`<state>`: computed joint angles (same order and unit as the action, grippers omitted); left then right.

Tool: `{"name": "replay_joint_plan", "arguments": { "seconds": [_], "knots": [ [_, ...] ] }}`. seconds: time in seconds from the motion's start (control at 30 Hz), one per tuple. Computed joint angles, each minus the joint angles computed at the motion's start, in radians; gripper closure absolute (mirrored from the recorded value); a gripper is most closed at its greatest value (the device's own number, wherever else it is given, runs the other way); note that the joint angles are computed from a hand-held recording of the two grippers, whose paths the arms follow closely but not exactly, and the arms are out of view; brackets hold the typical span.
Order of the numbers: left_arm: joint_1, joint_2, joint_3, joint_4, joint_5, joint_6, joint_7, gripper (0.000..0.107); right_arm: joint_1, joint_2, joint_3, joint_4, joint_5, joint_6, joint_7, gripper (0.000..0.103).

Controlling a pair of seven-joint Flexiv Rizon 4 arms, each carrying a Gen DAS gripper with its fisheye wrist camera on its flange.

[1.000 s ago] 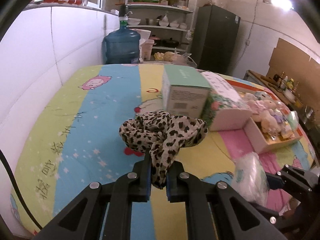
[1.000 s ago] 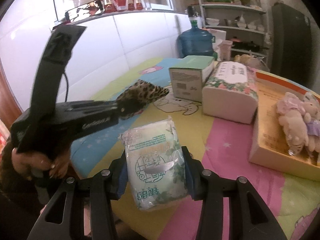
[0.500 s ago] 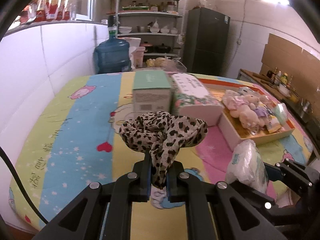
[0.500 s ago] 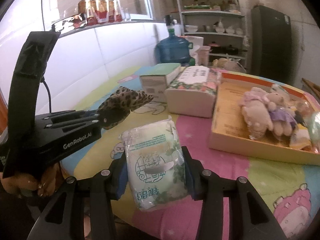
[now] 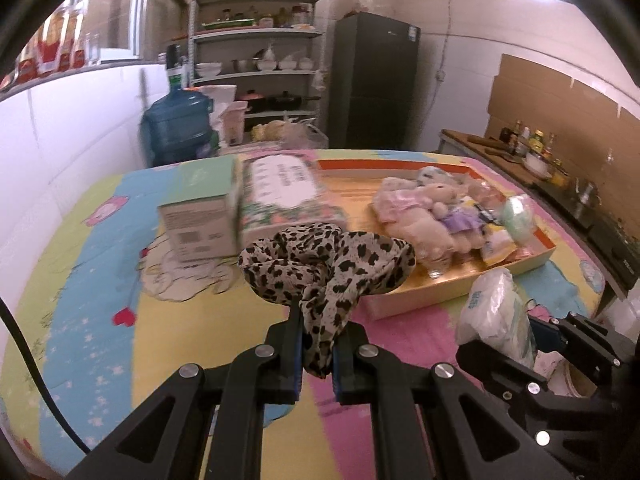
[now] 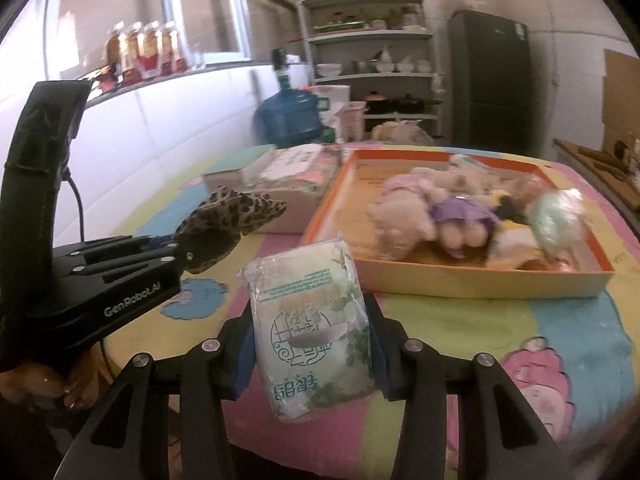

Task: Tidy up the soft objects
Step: 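Carry the leopard-print fabric and white pack with both tools over the box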

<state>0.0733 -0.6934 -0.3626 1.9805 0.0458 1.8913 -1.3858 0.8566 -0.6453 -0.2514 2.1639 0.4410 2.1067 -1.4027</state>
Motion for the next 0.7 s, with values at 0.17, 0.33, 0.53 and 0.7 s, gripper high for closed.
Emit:
{"name": "replay_joint_plan", "arguments": {
  "seconds": [0.17, 0.33, 0.53, 0.7],
  "knots": [
    [-0.030, -0.017, -0.014, -0.029, 0.004, -0.003, 0.009, 0.096, -0.011, 0.013, -0.010, 0.034, 0.032, 0.023, -0.001, 0.055],
    [-0.052, -0.032, -0.026, -0.058, 0.008, -0.005, 0.021, 0.096, -0.032, 0.020, -0.006, 0.058, 0.063, 0.053, -0.008, 0.055],
    [-0.091, -0.050, -0.019, -0.101, -0.004, -0.011, 0.034, 0.096, -0.074, 0.023, 0.010, 0.062, 0.083, 0.075, -0.020, 0.055],
    [-0.122, -0.068, -0.014, -0.146, -0.016, -0.017, 0.047, 0.096, -0.107, 0.024, 0.013, 0.055, 0.089, 0.078, -0.031, 0.055]
  ]
}}
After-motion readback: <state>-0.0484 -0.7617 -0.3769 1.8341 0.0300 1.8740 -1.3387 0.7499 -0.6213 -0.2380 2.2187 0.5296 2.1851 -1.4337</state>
